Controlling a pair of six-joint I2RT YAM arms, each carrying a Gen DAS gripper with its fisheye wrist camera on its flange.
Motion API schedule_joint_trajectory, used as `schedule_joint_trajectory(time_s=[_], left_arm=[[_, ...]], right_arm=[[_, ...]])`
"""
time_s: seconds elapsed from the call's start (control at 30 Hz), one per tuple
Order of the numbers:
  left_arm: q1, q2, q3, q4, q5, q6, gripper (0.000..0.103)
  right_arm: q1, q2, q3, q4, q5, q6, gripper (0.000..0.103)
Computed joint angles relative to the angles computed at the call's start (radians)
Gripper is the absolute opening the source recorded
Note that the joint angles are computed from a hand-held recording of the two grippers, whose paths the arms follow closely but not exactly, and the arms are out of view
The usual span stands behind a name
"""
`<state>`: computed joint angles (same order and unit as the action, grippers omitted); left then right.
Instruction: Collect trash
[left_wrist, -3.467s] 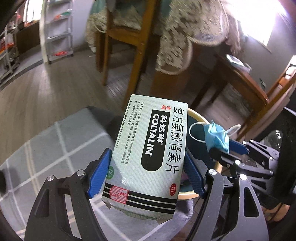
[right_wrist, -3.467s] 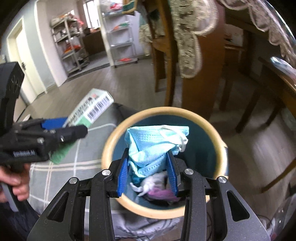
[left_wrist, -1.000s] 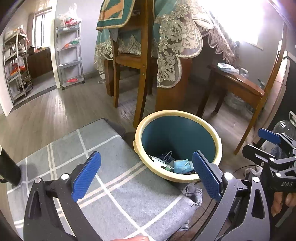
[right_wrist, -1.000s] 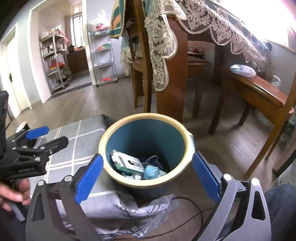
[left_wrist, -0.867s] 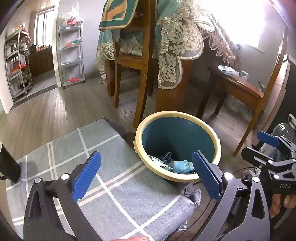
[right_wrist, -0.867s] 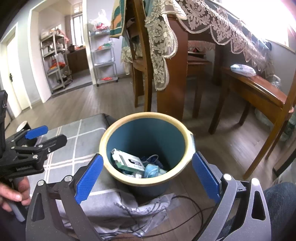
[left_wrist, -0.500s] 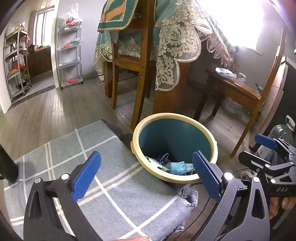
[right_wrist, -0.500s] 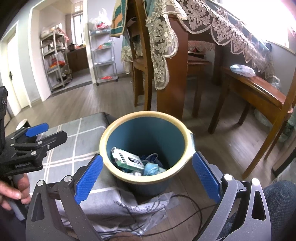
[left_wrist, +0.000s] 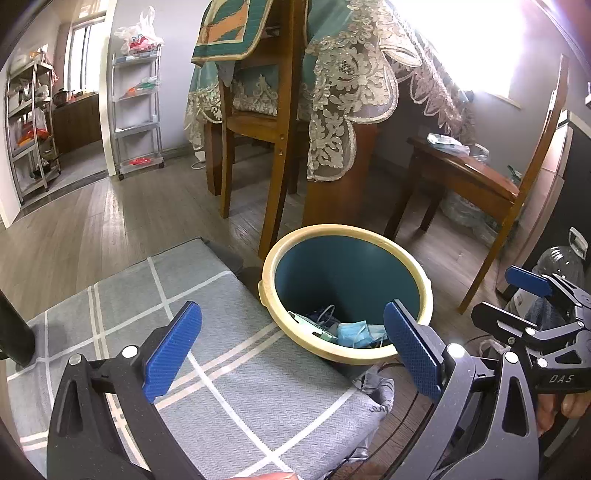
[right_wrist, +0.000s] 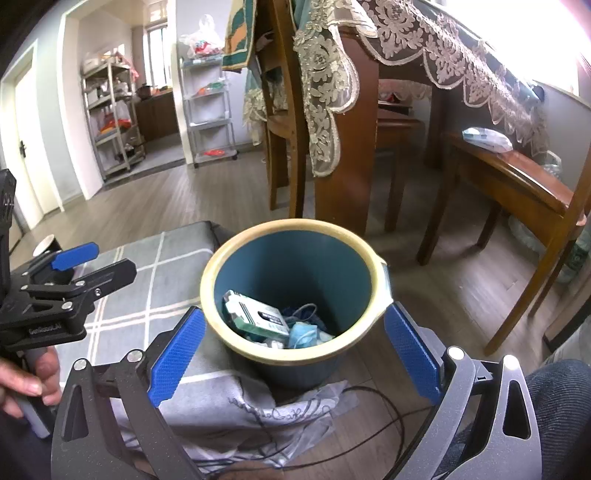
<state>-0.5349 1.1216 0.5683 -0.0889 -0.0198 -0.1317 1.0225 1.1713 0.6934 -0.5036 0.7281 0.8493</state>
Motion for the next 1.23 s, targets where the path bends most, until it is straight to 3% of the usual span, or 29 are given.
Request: schedule_joint_trajectory(time_s=[0.67,1.23], left_arm=[[-0.025,0.004,0.001,0.001,-0.007,-0.005,0.097],[0.005,-0.002,-0.005,0.005,0.049,0.014,0.097]], right_arm=[[0.000,0.003,0.002,-0.001,-0.001,0.001,0.097],[-0.002,0.003,0.003,-0.002,-0.004,0.002,0.097]])
